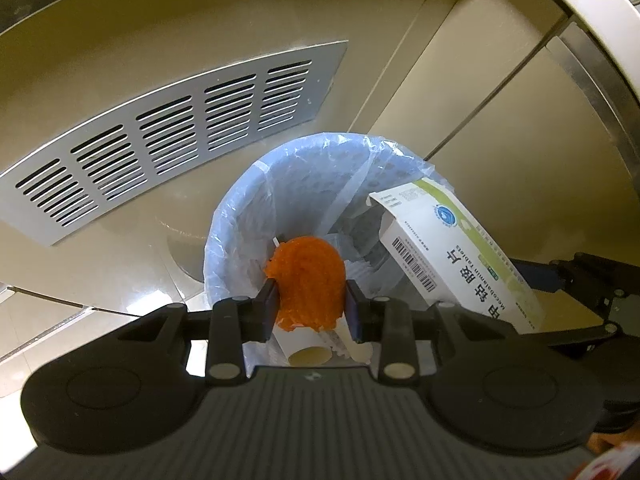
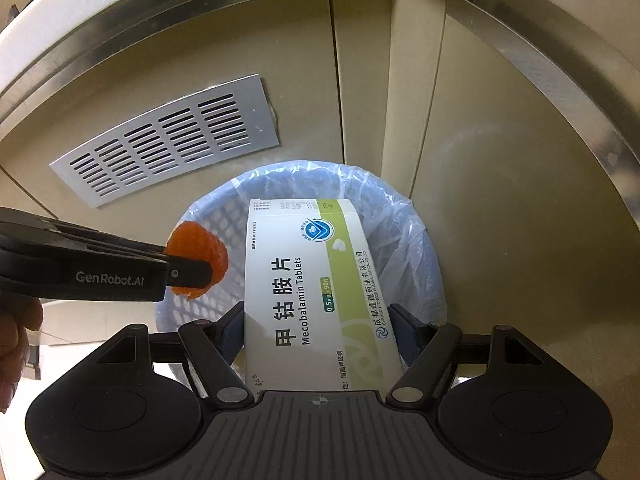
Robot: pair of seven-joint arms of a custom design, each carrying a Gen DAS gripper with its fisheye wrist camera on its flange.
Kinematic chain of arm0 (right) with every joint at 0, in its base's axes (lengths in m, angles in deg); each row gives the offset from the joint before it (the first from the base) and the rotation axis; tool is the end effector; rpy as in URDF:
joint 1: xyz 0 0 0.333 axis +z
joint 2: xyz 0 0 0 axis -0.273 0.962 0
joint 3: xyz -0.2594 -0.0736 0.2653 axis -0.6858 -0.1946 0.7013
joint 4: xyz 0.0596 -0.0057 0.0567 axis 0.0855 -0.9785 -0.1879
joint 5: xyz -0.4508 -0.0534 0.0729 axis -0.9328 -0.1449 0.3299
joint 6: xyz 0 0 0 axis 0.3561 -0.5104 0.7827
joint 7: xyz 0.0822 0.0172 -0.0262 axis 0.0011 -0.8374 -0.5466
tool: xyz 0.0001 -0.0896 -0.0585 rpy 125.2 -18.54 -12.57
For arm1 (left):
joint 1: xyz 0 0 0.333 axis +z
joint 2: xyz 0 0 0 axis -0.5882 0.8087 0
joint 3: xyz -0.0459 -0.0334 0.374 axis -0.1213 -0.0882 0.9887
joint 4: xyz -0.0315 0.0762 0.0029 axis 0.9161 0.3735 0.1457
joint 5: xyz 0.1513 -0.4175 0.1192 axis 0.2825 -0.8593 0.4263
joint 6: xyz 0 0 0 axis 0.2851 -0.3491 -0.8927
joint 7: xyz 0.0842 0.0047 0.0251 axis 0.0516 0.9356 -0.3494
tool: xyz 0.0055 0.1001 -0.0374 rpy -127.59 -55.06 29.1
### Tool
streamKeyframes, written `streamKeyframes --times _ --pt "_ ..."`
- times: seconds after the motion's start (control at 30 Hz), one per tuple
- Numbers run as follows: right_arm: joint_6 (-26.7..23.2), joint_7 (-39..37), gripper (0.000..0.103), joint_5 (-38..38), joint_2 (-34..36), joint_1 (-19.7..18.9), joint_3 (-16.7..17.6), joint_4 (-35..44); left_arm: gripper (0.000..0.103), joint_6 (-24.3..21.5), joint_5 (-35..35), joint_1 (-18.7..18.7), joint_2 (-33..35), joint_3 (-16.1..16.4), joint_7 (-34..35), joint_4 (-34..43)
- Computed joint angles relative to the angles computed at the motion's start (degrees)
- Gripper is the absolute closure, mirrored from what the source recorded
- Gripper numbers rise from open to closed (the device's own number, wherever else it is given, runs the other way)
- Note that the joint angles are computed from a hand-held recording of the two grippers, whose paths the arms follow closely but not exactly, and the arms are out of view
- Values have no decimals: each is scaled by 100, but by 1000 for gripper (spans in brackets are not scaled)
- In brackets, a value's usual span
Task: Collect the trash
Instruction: 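Open the left tool to drop the scrubber ball into the bin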
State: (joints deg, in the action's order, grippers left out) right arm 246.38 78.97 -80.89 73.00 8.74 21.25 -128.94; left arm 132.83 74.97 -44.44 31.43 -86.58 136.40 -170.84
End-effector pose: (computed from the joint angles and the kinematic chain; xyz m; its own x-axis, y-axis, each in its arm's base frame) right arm 0.6659 0.3939 0.3500 0.1816 -0.9724 -0.1462 -0.8743 -0.0916 -0.4766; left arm 0.7049 -0.2183 0.3500 -0.1809 -0.9529 0.2435 -0.9323 0.0873 -0.3510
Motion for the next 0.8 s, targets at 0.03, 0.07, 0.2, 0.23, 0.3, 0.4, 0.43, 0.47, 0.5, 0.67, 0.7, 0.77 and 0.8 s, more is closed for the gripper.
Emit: streamKeyframes --times 0.03,0.07,0.2,0.23,0.3,0.4,0.43,0.47,0.5,0.67,0.7,0.77,0.8 --pt "-1 1 30 -3 7 3 -4 4 72 3 4 -4 11 2 -1 7" --pt "-13 2 30 -5 3 6 -6 8 72 4 10 -8 20 5 -2 15" --pt "-29 11 30 -12 8 15 -12 20 72 8 26 -24 34 13 -18 26" --pt "-36 2 30 -7 10 11 -5 26 72 0 28 -27 45 13 -23 38" --pt "-37 -9 30 7 17 -2 3 28 72 -8 35 -29 47 10 -22 48" --pt "-34 3 30 10 20 1 -6 27 72 -12 27 -24 70 -7 9 73" --pt "-29 12 30 6 19 4 -13 24 72 -11 32 -26 83 -11 27 87" --pt "-32 45 30 -9 28 27 -32 34 71 -11 50 -38 93 -5 30 100" --pt "-31 45 30 -9 31 21 -30 33 70 -12 68 -46 112 -2 42 121" --pt "-31 108 30 -27 43 37 -48 40 62 70 153 -99 133 49 -64 137" --pt "-22 116 30 -28 42 33 -48 34 62 72 157 -93 137 48 -63 141" --pt "-21 126 30 -33 43 29 -48 35 62 58 168 -93 129 53 -85 134" --pt "-16 122 30 -30 43 22 -42 30 62 52 171 -97 122 59 -113 127"
